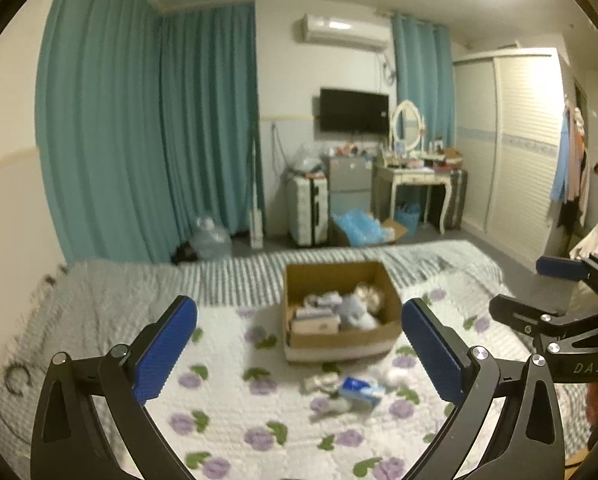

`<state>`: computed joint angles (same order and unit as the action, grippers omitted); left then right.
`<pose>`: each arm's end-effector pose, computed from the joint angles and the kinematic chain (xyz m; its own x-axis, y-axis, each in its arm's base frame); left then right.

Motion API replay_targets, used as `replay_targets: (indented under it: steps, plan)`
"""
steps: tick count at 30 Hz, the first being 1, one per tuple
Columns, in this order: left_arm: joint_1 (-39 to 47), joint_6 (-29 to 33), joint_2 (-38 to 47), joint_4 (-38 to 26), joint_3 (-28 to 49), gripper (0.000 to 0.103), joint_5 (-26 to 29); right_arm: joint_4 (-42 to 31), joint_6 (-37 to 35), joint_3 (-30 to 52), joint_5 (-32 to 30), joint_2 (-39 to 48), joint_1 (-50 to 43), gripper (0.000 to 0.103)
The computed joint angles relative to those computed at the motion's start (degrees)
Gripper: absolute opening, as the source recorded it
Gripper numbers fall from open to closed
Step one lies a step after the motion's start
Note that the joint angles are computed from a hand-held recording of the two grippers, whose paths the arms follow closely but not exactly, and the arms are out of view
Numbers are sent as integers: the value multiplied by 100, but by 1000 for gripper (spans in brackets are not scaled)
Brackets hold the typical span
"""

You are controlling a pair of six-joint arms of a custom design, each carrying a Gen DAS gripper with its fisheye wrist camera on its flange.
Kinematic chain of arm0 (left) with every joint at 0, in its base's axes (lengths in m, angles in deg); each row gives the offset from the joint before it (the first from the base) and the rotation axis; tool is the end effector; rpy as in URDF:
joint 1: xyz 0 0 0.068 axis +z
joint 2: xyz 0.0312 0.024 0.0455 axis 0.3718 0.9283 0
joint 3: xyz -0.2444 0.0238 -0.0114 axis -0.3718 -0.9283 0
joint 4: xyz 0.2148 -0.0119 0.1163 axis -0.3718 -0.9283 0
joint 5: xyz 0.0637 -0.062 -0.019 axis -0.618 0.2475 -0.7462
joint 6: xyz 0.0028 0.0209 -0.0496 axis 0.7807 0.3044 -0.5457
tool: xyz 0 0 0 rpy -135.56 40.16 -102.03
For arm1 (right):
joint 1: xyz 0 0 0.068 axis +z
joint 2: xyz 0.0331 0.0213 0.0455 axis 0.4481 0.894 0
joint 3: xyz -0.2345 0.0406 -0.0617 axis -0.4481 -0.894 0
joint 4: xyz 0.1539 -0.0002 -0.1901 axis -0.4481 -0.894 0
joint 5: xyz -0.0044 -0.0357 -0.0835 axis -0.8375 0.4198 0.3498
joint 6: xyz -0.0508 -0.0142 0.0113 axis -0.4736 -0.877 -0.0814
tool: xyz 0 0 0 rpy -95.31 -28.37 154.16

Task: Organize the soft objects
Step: 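Move both grippers back toward the remaining items on the quilt, then grasp the blue tissue packet with the right gripper while the left grasps a white foam piece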

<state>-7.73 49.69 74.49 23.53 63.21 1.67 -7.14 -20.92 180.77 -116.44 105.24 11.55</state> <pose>0.2350 -0.1107 0.3608 -0.4084 -0.0504 -0.9114 -0.1286 0.9917 0.0028 0.3103 -0.0644 0.3654 -0.4936 -0.2934 -0.8187 -0.4452 0.8939 -0.0520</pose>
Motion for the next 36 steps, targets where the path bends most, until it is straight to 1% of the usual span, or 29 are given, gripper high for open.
replay_targets:
  steps: [4,5,8,10,12,13,16,17,21,24,26,28,30,31,32,33,34,36]
  plan:
    - [293,-285,326,428,-563,103,319,492,0,-405,205,493,171,95]
    - [407,-312,498,609,-698,103,477,590,0,-428,259,653,211,95]
    - [561,-330,1009,994,-920,103,564,917,24,-494,491,1240,398,95]
    - [663,-389,1359,1207,-1025,103,681,1088,78,-415,657,1741,522,94]
    - [793,-507,1687,1392,-1120,103,846,1199,183,-316,809,2147,632,88]
    - [823,-593,1862,1428,-1126,103,835,1167,246,-146,850,2456,673,86]
    - [949,-655,2322,1713,-1186,103,1032,1094,393,230,809,3090,744,84]
    - [987,-652,2429,1814,-1212,103,1104,1118,397,269,814,3217,778,81]
    - [1117,-690,2911,1999,-1223,103,1298,1153,155,173,613,3393,929,74]
    - [1265,-640,3125,2021,-1242,103,1410,1188,-39,-70,758,3403,1155,65]
    - [1314,-571,3190,2003,-1249,103,1394,1124,-136,-108,808,3514,1305,54]
    - [1335,-498,3244,1983,-1242,103,1293,1190,-138,-148,951,3595,1420,51]
    - [1330,-419,3231,2068,-1319,103,1285,1323,-89,-193,1076,3648,1489,49]
    - [1336,-398,3243,2105,-1336,103,1309,1312,-58,-159,1138,3691,1502,46]
    - [1327,-383,3243,2123,-1354,103,1326,1319,-32,-153,1229,3706,1515,40]
    - [1321,-373,3264,2130,-1347,103,1331,1361,-20,-165,1310,3709,1523,36]
    - [1317,-363,3258,2121,-1346,103,1339,1387,-27,-173,1349,3706,1512,33]
    - [1308,-354,3229,2116,-1356,103,1353,1315,-30,-109,1236,3716,1453,30]
